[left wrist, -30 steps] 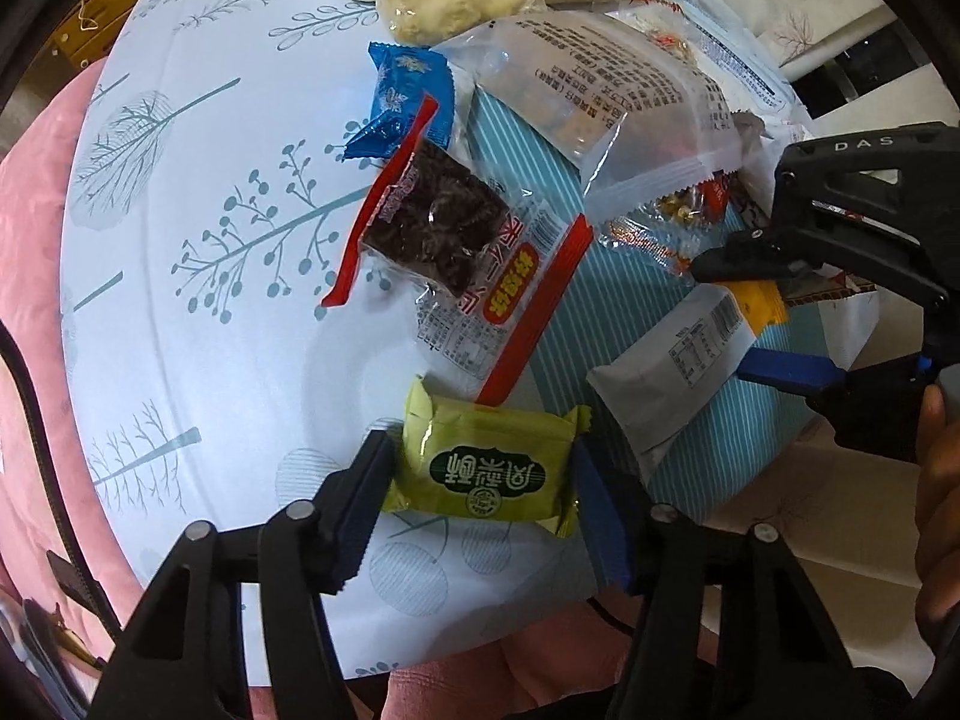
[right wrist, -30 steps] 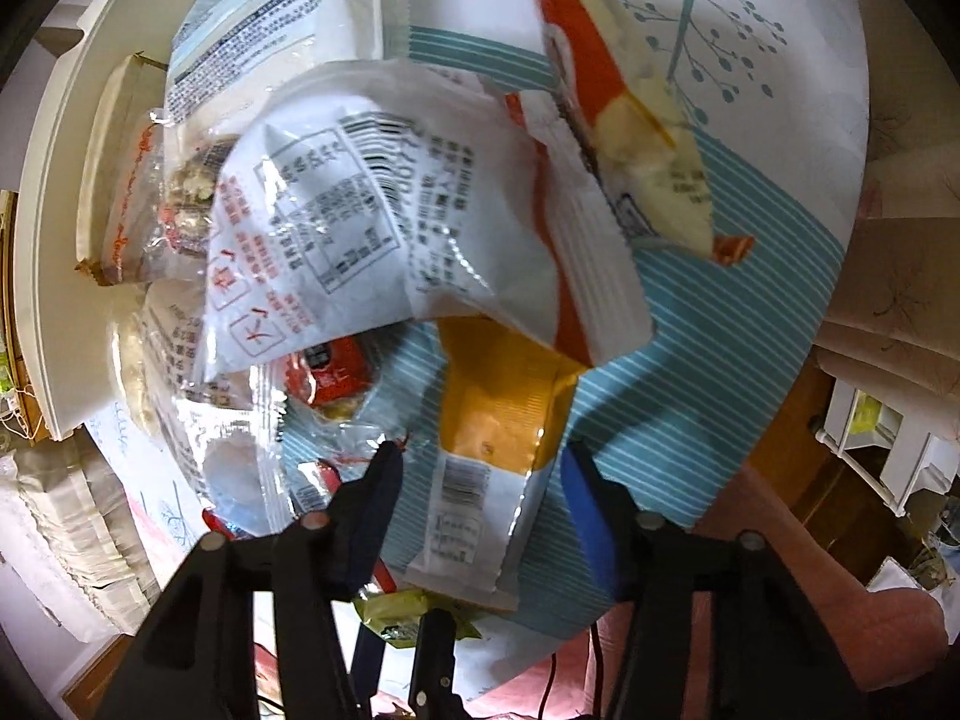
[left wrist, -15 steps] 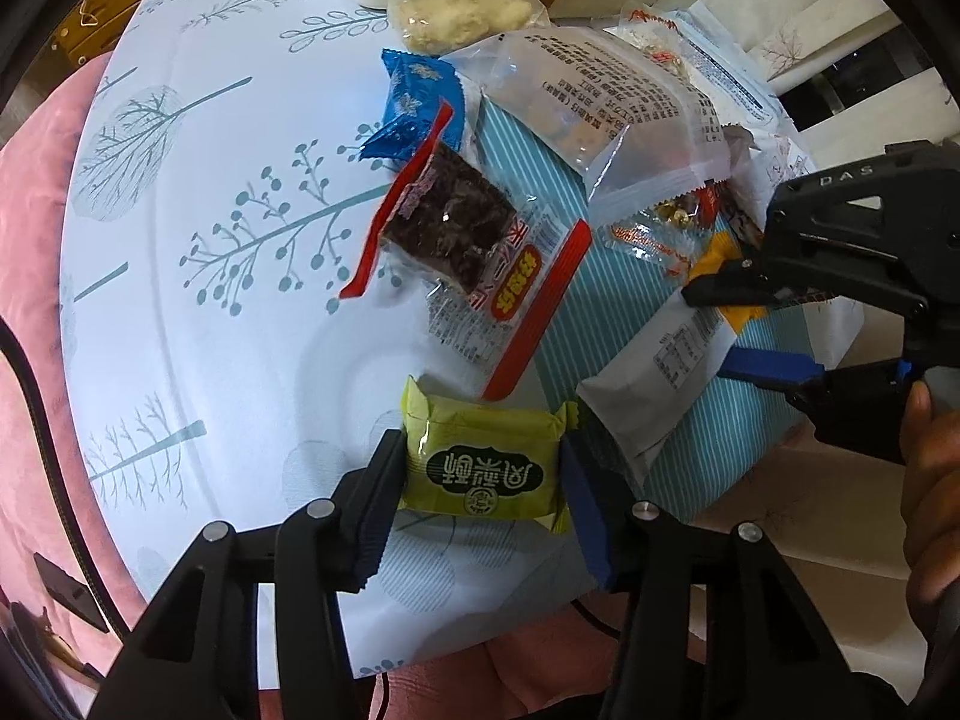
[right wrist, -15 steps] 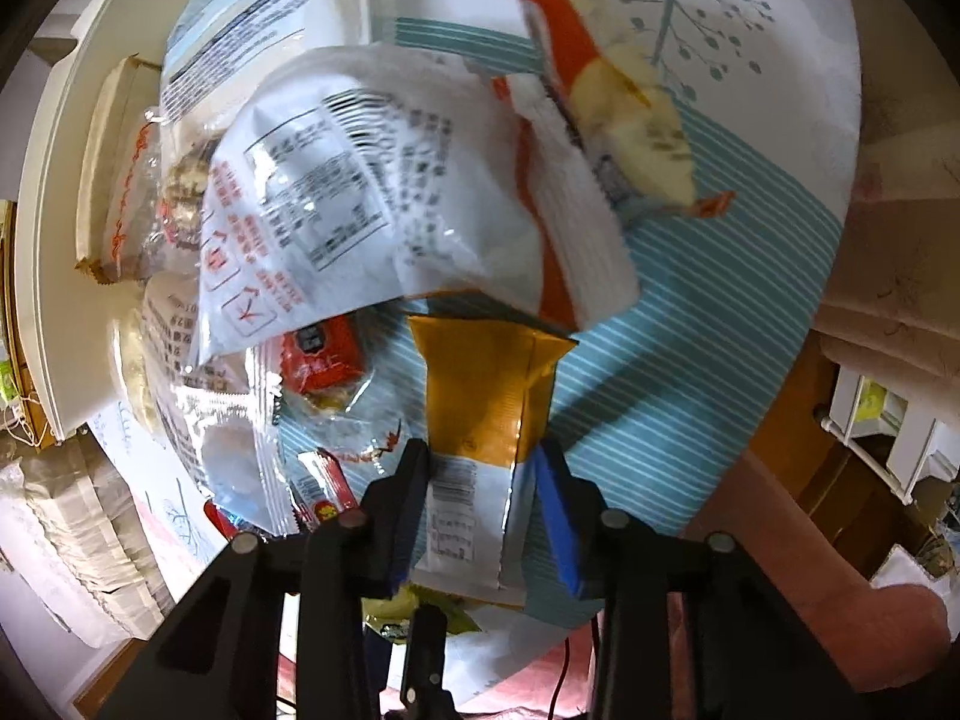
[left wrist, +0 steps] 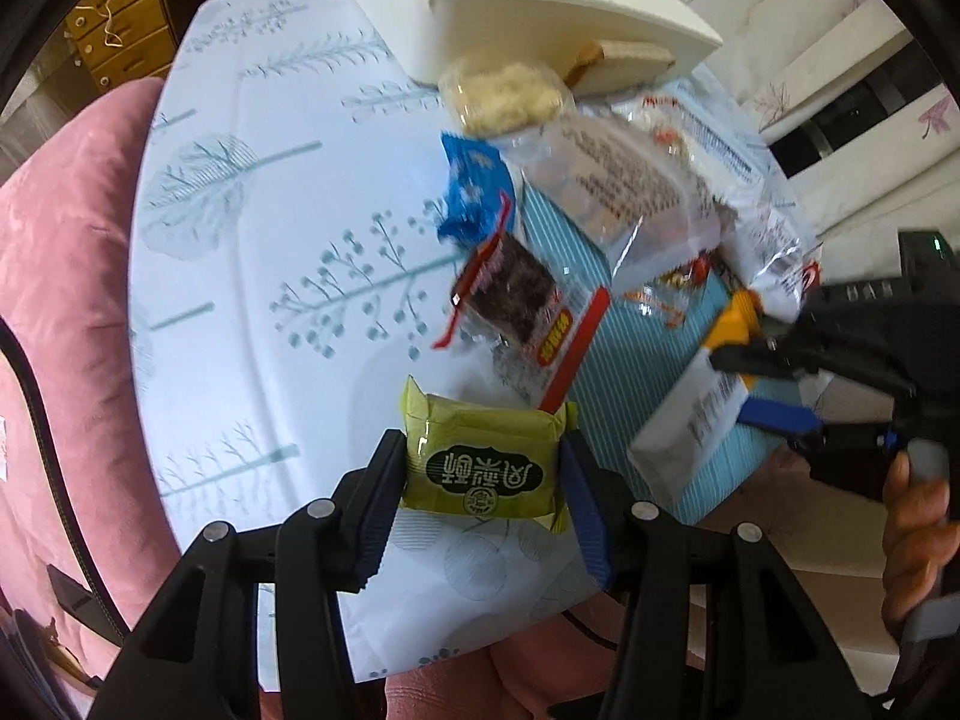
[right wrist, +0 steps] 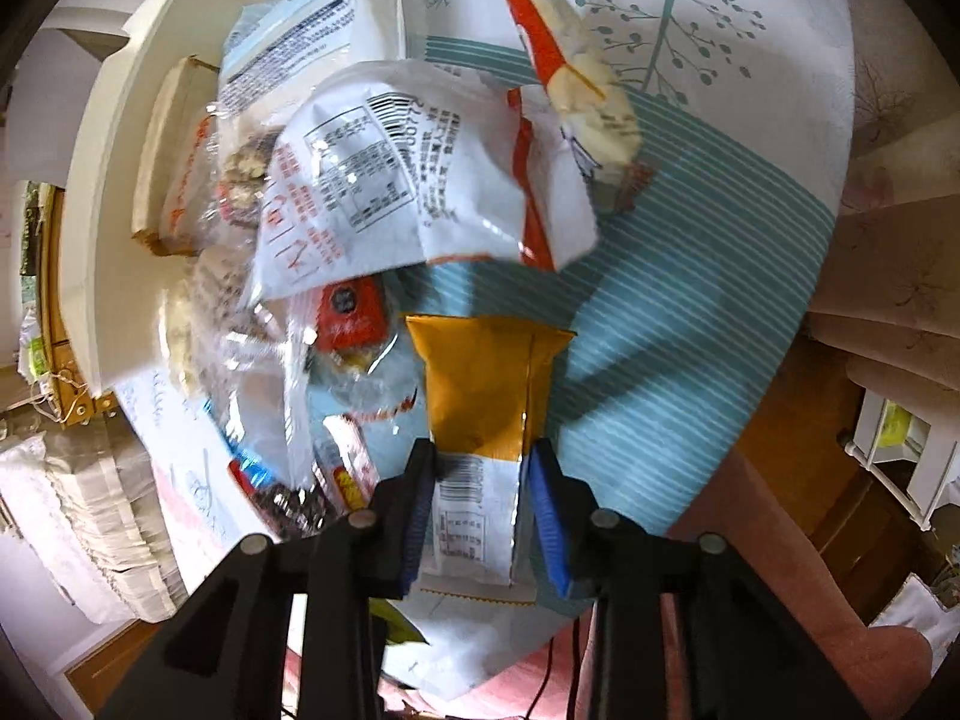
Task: Organize snacks
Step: 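Grasp the green-wrapped cake with the left tool while the right tool grasps the yellow oat bar, then carry both snacks over the cream tray and open both tools to drop them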
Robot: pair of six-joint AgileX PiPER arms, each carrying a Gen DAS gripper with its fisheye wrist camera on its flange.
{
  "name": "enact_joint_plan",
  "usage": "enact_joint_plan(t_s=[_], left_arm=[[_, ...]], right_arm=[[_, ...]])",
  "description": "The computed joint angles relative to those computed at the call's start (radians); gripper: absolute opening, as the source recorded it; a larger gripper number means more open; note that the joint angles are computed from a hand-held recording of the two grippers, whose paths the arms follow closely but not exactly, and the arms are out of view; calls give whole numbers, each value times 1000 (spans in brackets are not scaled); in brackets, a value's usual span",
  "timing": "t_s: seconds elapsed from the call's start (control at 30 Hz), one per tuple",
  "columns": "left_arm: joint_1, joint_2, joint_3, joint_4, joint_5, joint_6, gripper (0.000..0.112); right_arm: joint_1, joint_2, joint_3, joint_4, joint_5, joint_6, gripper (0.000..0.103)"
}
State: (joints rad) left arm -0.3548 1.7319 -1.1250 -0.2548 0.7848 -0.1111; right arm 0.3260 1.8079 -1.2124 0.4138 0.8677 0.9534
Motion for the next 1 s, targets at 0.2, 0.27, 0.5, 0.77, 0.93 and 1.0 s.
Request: enact_joint_plan(t_s=[0.2,0.27,0.5,0.77,0.93,1.0], left_arm=[[29,-56,-64,22,77,-5,50],[34,-70,-76,20,93,-4,50],[41,-130,-147,50,165,-23,50],[46,-119,-303,92,299,-78,50],[44,-57,-453,103,373,-132,50],[38,-22,-533,119,400,-166,50]], right_arm=[[28,-117,73,15,-16,25,32],[31,-146,75,16,-8,20,32],[6,-224,52,20,34,-44,32],[-30,-249,-73,-48,114,-149,32],[-69,-180,-204,-42,147,-256,32],[-93,-137,-268,-21,161,-315,32]])
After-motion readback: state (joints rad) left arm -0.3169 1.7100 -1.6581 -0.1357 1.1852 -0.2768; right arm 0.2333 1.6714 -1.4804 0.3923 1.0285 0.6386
